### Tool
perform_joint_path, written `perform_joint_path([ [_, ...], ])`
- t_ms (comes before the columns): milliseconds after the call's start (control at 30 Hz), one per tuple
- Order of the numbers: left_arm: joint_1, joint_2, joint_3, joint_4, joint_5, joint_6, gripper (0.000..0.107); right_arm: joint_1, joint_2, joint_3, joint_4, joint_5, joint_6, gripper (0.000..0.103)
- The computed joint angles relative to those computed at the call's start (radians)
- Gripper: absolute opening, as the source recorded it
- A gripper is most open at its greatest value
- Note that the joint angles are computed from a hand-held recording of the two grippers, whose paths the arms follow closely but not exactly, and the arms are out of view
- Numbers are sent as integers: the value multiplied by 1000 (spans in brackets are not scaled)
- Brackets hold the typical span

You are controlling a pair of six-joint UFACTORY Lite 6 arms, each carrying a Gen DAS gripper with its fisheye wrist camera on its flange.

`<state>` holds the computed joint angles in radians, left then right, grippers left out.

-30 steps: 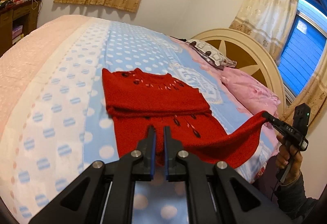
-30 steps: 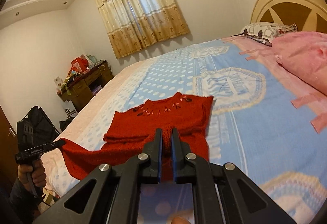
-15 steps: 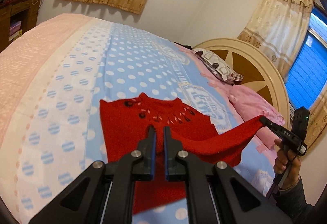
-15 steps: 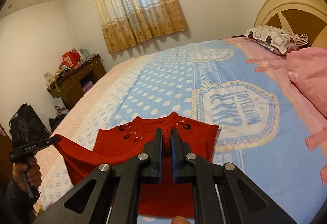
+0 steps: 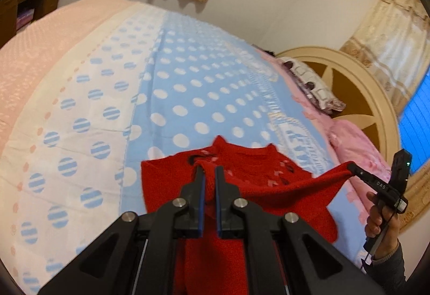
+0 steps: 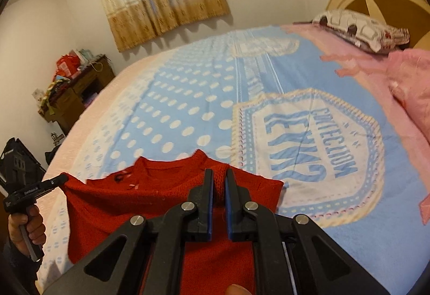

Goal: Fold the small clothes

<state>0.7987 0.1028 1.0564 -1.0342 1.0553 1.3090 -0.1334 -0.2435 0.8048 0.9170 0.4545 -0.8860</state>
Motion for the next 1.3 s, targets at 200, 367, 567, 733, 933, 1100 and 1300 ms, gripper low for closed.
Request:
perform_joint_path([
  [200,-91,166,56,-15,-144,-7,6,64,281,125,64,-133,-47,7],
  [367,-127,227,105,-27,-159,-22,6,80,403,204,63,-181,-34,7],
  [567,-164,266,141,-66,-210,-16,9,91,509,287,15,-213,18,9],
  [733,-113,261,125,-98,-231,-3,17,137,428,202,-45,-297,11,60],
  [933,-37,44,-90,-131,-225,196,50,232,252,74,-352,-209,250,60],
  [1100,-132,-67,-252,-171,-432,346,57,403,387,137,-872,-182,692,60],
  [1300,-141,-76,-303,-222,-493,386,57,350,638,362,-967,-172,931,60],
])
